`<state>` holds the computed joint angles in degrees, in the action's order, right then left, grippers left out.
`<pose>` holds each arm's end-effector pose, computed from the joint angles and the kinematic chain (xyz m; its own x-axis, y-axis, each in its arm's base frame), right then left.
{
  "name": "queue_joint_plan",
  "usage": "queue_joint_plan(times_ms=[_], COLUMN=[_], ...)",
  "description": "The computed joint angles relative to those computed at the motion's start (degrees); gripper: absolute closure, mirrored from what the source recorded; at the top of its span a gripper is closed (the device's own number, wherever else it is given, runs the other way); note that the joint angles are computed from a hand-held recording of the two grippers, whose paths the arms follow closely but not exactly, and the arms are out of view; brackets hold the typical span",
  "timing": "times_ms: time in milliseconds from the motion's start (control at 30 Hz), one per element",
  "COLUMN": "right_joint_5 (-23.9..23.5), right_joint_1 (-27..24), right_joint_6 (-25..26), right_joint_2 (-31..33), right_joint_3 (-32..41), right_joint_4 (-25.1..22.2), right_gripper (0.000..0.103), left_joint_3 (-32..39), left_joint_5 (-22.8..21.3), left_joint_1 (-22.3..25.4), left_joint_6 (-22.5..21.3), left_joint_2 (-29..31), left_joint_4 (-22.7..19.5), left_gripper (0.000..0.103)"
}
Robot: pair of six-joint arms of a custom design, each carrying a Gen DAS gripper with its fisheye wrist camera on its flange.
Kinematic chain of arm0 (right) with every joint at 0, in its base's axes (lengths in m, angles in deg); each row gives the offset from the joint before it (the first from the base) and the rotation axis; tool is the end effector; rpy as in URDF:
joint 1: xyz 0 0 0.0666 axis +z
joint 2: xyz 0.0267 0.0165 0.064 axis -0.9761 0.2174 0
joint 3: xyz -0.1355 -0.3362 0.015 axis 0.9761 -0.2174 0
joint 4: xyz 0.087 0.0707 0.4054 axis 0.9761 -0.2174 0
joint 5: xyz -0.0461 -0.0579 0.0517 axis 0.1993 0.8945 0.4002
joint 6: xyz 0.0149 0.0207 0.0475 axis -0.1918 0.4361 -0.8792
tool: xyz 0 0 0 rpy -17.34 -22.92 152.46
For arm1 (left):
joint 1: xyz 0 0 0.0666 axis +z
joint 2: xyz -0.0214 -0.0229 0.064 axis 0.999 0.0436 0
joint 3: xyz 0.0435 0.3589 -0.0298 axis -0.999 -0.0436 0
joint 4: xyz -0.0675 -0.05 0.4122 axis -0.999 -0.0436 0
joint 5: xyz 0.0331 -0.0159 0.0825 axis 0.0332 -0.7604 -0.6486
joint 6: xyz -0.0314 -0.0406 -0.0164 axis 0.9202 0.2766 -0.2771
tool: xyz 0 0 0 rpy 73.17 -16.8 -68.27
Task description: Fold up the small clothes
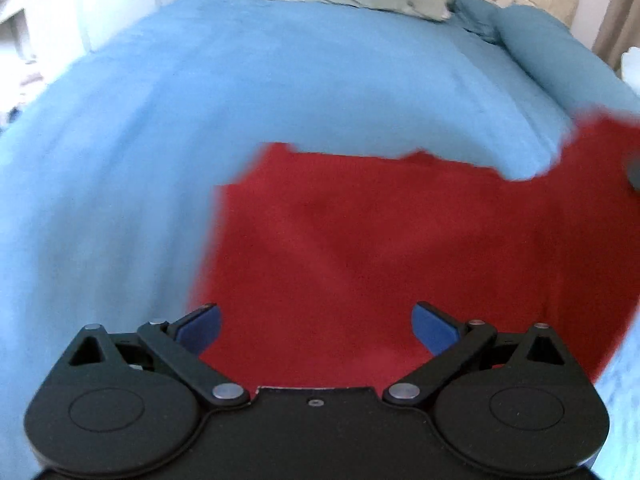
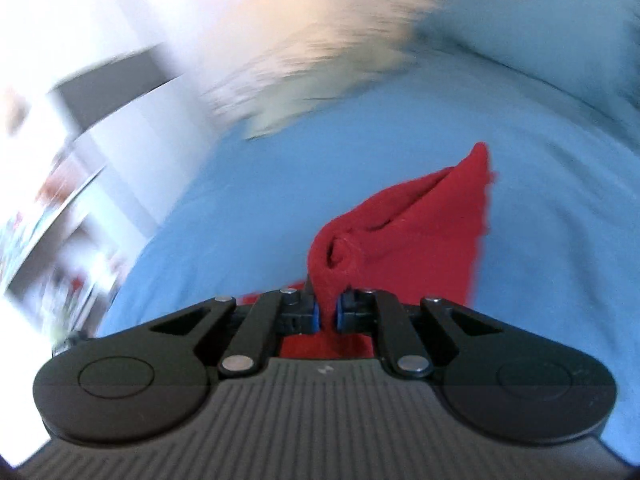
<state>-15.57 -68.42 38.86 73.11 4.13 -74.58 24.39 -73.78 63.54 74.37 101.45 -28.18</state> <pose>0.4319 0.0676 0.4856 -0.5013 0.4139 -0.7599 0.1141 0.9021 0.4161 0.4922 -0.2158 0.4421 -0.8202 0.0934 -0.5644 0.1593 0.9848 -0.0686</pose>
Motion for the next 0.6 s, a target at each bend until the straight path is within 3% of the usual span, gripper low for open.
queue_joint_plan(times_ms=[100, 167, 267, 400, 467, 500, 600], right_joint_5=[-2.72, -5.06, -0.84, -1.37, -3.2, -3.86, -1.78], right_joint_1=[8.24, 12.51, 16.5, 17.33, 16.8, 16.57, 15.78], right_joint_6=[12.42, 17.11, 18.79, 17.31, 17.43, 17.9, 20.17], right_joint_2=[4.8, 9.27, 15.02, 15.06, 14.15, 12.66, 5.93], right_joint_3=[3.26, 4.72, 5.42, 3.01, 3.05, 2.16, -2.45], right_joint_4=[0.9, -1.81, -4.63, -2.64, -3.72, -3.08, 0.32], right_gripper=[0.081, 0.081, 0.081, 0.076, 0.043, 0.031, 0.023], left_joint_3=[-7.65, -11.58, -16.52, -21.21, -22.11, -22.33, -22.51], left_joint_5=[1.61, 2.1, 0.87, 5.81, 7.15, 8.42, 12.43], left_joint_1=[4.84, 7.29, 9.18, 11.26, 11.36, 11.45, 11.55], left_joint_6=[-2.84, -4.46, -7.15, -6.94, -7.28, -7.35, -7.73], left_joint_2=[-6.77, -9.45, -11.99, -15.48, -16.66, -17.07, -18.2], left_joint_4=[0.7, 0.62, 0.18, 2.6, 3.82, 4.33, 4.97], left_gripper=[0.0, 0.0, 0.001, 0.001, 0.001, 0.001, 0.001])
